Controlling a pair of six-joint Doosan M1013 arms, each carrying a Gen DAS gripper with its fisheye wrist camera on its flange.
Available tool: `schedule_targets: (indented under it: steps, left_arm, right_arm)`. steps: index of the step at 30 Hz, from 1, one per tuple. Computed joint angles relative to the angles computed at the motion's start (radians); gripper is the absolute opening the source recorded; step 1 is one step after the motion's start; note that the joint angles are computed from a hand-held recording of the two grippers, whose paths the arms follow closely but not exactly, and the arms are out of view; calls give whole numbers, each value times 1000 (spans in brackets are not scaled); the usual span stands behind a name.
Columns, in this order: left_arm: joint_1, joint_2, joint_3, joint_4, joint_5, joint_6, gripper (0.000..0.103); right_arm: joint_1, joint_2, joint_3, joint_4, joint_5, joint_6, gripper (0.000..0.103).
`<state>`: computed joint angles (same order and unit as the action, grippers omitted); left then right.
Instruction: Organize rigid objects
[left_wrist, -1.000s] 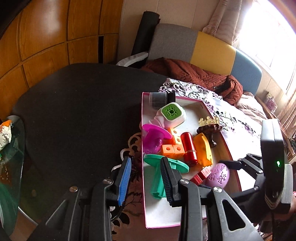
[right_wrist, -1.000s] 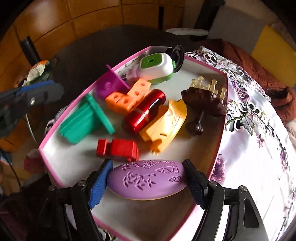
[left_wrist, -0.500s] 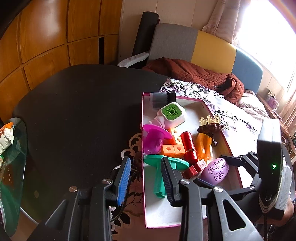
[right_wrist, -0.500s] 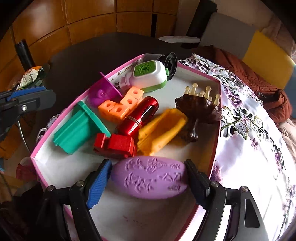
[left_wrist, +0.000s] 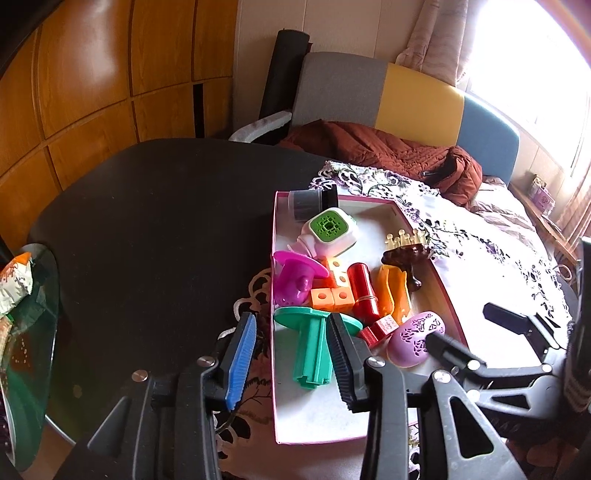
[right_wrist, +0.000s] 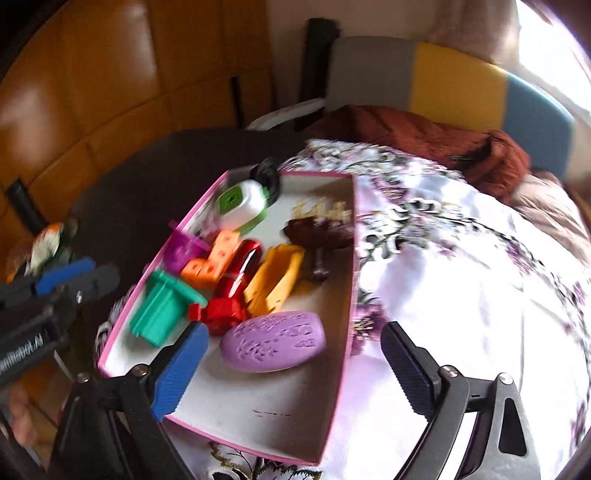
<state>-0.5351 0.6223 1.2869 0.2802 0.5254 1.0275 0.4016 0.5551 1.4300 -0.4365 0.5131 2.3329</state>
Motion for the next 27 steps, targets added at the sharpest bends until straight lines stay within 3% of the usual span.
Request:
schedule_targets:
  steps: [3,7,12,22,27]
  left_arm:
    - [-3,-12,15,42,-17,-37,40]
    - [-10,-28,36,123,-34,-94,42]
    - [-17,-48,64,199,-50,-152,63]
    - [-40,-74,103,484,-46,-448,63]
    - [-37,-77,106,475,-52,-451,63]
  right_arm:
    - [13,-5,1,-105,23,146,99]
    - [25,-1,-8,-188,53,234,100]
    - [34,-7,0,-215,65,285,100]
    - [47,-22,15,-285,62,379,100]
    - [52,-23,12,-302,67,386,100]
